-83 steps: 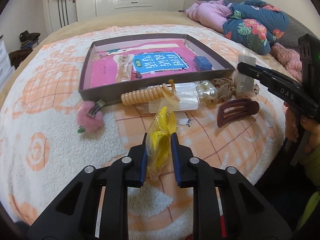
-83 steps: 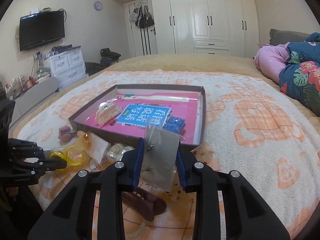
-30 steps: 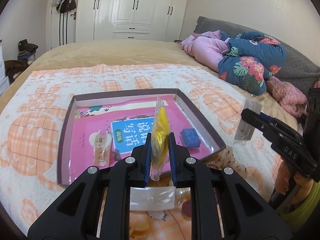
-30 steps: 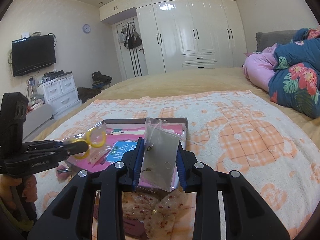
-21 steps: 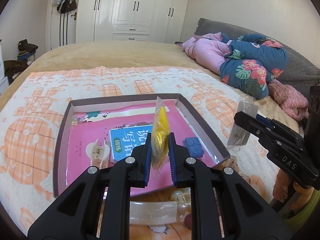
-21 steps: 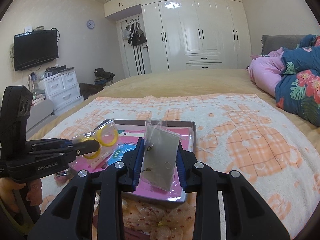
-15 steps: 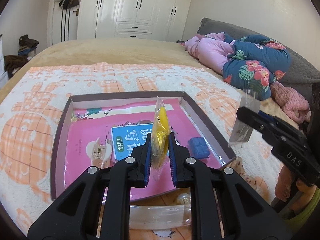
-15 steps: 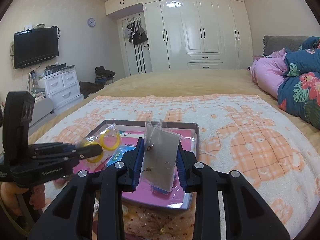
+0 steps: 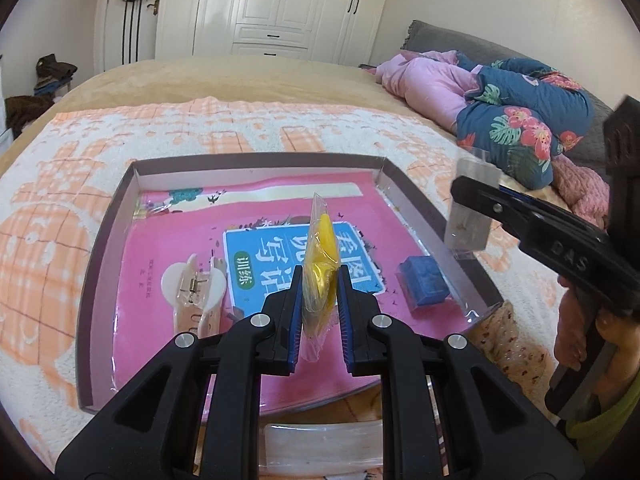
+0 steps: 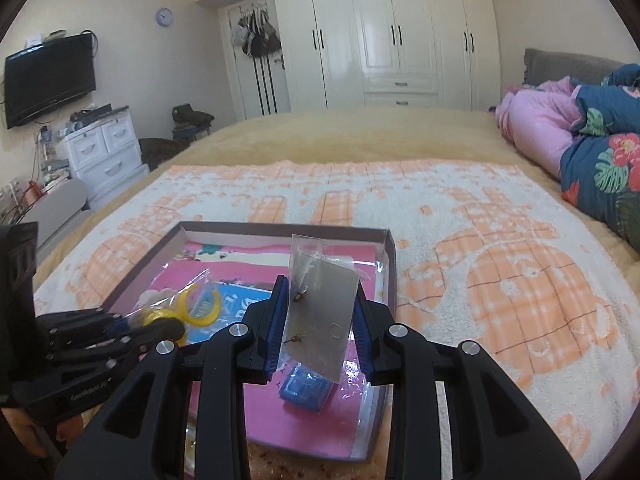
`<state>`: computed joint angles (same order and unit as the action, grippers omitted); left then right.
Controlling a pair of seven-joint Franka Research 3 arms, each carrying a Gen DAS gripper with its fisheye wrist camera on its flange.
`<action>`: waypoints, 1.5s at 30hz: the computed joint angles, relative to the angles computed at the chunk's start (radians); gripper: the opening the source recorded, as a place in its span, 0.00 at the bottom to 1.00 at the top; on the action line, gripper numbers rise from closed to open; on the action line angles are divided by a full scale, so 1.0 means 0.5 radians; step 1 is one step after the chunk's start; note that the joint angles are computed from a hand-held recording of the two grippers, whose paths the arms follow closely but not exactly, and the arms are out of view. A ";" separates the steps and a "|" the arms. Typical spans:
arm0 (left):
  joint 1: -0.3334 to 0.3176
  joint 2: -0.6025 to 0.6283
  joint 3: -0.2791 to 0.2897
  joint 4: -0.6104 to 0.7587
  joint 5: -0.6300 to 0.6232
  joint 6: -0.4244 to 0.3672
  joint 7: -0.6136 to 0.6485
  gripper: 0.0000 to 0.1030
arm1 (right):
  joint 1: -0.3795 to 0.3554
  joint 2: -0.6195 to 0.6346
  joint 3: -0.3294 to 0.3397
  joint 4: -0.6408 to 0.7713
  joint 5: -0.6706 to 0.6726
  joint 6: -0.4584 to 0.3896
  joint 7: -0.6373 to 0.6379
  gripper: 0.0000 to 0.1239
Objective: Organize jewelry
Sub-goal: 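Carry the bangles and earring card into the pink tray and open both tools, then lift both open tools out of the tray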
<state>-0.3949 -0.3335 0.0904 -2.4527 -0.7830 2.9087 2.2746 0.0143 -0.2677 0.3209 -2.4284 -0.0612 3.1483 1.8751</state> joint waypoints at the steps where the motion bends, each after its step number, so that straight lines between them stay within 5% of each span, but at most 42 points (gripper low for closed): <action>1: 0.005 0.008 -0.002 0.005 0.006 -0.003 -0.006 0.09 | -0.001 0.020 0.001 0.018 -0.003 -0.017 -0.003 0.24; 13: 0.071 0.066 -0.042 0.025 0.025 -0.020 -0.035 0.09 | 0.013 0.139 -0.041 0.108 -0.291 -0.216 0.163 0.25; 22: 0.094 0.081 -0.054 0.020 0.034 -0.010 -0.036 0.09 | 0.174 0.172 -0.219 0.103 -0.343 -0.280 0.254 0.25; 25: 0.098 0.082 -0.053 0.018 0.028 -0.013 -0.037 0.09 | 0.204 0.156 -0.250 0.086 -0.306 -0.279 0.260 0.36; 33: 0.116 0.074 -0.063 0.006 0.061 0.000 -0.052 0.10 | 0.036 0.048 -0.112 -0.018 -0.418 -0.123 0.404 0.48; 45: 0.025 -0.012 0.020 -0.053 0.109 0.100 -0.120 0.41 | -0.324 -0.100 0.230 -0.144 -0.283 0.104 0.374 0.61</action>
<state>-0.3823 -0.3394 0.1002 -2.4792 -0.7285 2.9588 2.2145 -0.1479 -0.3176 0.4361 -2.5005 -0.2030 3.2002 2.0620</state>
